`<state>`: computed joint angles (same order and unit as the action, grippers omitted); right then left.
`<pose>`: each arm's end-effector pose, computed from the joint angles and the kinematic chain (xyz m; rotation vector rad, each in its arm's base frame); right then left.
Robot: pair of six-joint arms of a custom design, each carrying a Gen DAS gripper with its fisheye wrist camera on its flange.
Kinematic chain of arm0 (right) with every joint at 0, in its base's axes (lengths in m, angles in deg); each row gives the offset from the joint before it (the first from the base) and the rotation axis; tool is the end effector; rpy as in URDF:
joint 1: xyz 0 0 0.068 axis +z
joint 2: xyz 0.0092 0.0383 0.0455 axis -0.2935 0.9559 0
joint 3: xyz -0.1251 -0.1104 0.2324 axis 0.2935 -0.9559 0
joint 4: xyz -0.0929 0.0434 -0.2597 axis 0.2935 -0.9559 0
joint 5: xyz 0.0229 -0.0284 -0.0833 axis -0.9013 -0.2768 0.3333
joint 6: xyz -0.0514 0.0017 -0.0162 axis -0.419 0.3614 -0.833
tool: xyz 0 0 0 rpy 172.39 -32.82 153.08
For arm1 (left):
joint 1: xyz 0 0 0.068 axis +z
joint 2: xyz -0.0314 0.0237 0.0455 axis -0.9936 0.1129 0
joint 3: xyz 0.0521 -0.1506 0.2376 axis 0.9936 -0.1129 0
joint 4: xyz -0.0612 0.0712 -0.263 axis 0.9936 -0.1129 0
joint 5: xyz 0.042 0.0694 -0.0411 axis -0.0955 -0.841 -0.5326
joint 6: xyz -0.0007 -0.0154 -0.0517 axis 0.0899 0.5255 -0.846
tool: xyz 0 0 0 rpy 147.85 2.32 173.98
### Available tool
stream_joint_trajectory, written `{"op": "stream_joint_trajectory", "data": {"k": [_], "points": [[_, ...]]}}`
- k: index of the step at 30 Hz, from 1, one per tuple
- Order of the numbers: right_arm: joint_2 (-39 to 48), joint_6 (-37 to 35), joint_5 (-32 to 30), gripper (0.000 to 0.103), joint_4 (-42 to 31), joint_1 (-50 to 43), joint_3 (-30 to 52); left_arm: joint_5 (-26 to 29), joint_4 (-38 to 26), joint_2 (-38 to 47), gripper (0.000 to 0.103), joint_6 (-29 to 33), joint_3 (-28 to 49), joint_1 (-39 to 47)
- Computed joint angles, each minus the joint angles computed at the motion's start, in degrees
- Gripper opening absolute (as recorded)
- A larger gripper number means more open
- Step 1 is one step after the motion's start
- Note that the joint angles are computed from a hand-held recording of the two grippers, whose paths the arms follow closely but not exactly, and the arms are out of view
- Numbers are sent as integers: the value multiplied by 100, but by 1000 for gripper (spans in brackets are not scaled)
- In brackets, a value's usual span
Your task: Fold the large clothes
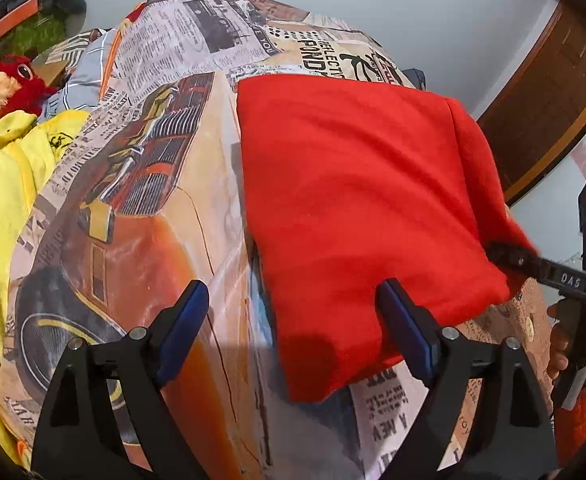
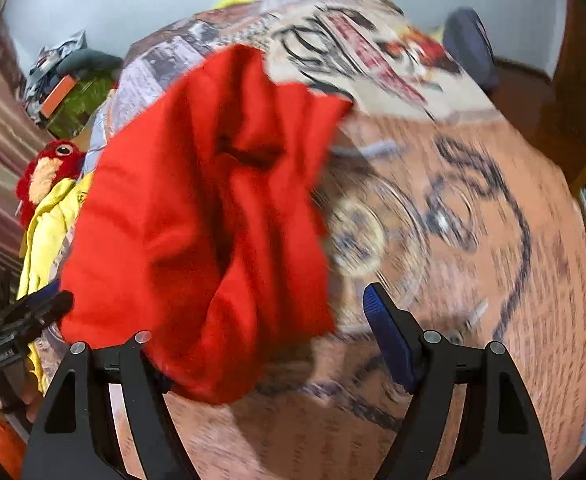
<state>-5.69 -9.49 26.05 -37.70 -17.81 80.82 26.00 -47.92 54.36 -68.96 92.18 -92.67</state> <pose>0.1541 -0.0008 0.1424 0.7322 2.5445 0.2277 0.3732 -0.0768 0.1023 0.7788 2.5414 -0.6059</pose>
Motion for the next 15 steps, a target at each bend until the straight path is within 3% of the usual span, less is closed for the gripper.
{"op": "stream_joint_trajectory", "data": {"k": [5, 15], "points": [[-870, -8, -152, 80, -618, -202, -264, -79, 74, -159, 88, 57, -202, 35], [-739, -73, 624, 82, -958, 487, 433, -535, 300, -626, 88, 255, -296, -18]]}}
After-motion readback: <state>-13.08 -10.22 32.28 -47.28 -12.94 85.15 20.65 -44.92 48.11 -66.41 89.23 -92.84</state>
